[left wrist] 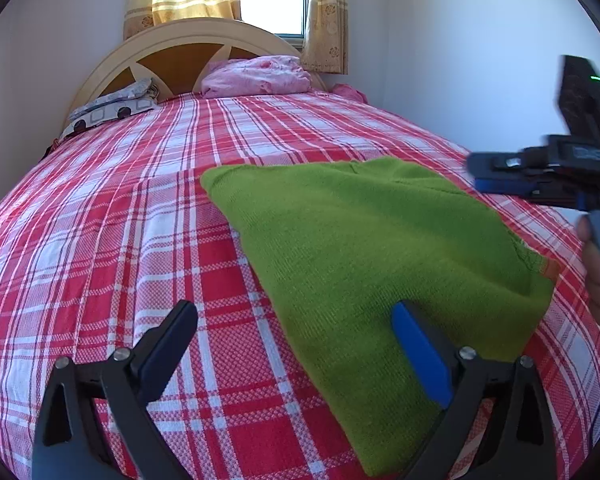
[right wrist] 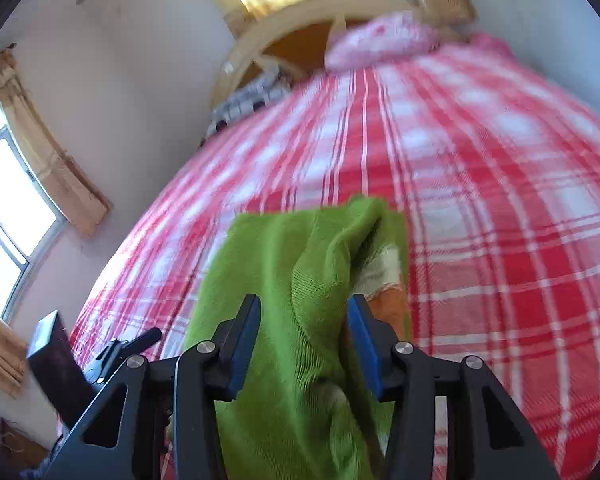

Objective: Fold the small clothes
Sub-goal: 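Fold the lifted edge over the bundle with the left gripper and release, then grasp the folded green sweater's edge with the right gripper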

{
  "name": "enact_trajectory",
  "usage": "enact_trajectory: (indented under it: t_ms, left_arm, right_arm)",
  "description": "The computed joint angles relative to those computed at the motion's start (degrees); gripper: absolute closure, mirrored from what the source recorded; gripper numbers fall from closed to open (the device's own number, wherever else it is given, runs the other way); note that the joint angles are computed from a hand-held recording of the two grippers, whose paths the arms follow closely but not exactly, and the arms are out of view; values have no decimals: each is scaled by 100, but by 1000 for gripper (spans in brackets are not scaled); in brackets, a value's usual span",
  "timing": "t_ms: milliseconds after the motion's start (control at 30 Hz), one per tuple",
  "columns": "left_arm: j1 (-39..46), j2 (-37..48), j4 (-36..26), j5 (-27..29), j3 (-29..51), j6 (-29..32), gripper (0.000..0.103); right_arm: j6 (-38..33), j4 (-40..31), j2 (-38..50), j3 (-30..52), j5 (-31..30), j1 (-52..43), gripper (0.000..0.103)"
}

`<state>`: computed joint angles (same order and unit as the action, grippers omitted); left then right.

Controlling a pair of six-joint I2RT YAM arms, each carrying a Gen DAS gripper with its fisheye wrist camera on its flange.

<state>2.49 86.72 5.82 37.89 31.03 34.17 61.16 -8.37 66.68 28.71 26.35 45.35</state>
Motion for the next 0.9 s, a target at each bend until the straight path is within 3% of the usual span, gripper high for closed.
enact_trajectory:
  t_ms: [67, 133, 233, 300, 400, 467, 600, 633, 667, 733, 767, 833, 900]
  left_arm:
    - [94, 67, -115, 136, 77, 25, 1]
    - [207, 173, -311, 279, 197, 75, 0]
    - [259, 294, -566, 402, 336, 166, 0]
    - [182, 312, -597, 324, 337, 199, 0]
    - [-17, 280, -570, 63, 266, 266, 0]
    - [-54, 202, -483, 7, 169, 275, 0]
    - [20, 144, -457, 67, 113, 299, 0]
    - [-3, 175, -506, 32, 151, 311, 0]
    - [-22, 200, -547, -7, 180, 314, 0]
    - [-40, 231, -545, -51, 199, 288, 0]
    - [-36, 231, -548, -48, 200, 285, 0]
    - [-44, 246, -538, -61, 207, 282, 0]
    - [-50, 250, -547, -67, 211, 276, 0]
  right_arm:
    - [-68, 274, 438, 31, -527, -423, 89]
    - [-201, -10, 589, 266, -225, -286, 91]
    - [-106, -754, 366, 633, 902, 405, 92]
    - [-58, -959, 582, 762, 852, 304, 92]
    - [-23, -766, 1053, 593, 402, -99, 92]
    - [53, -595, 984, 384, 459, -95, 92]
    - [107, -1096, 988, 600, 534, 23, 90]
    - [147, -1304, 987, 688, 600, 85, 84]
    - [249, -1693, 1034, 919, 817, 203, 72]
    - [582, -2527, 1090, 1406, 1521, 674, 69]
    - [525, -2577, 1091, 1532, 1748, 859, 68]
    - [39, -2160, 1069, 1627, 1847, 1122, 61]
    - [-613, -1544, 1306, 1678, 1378, 1130, 56]
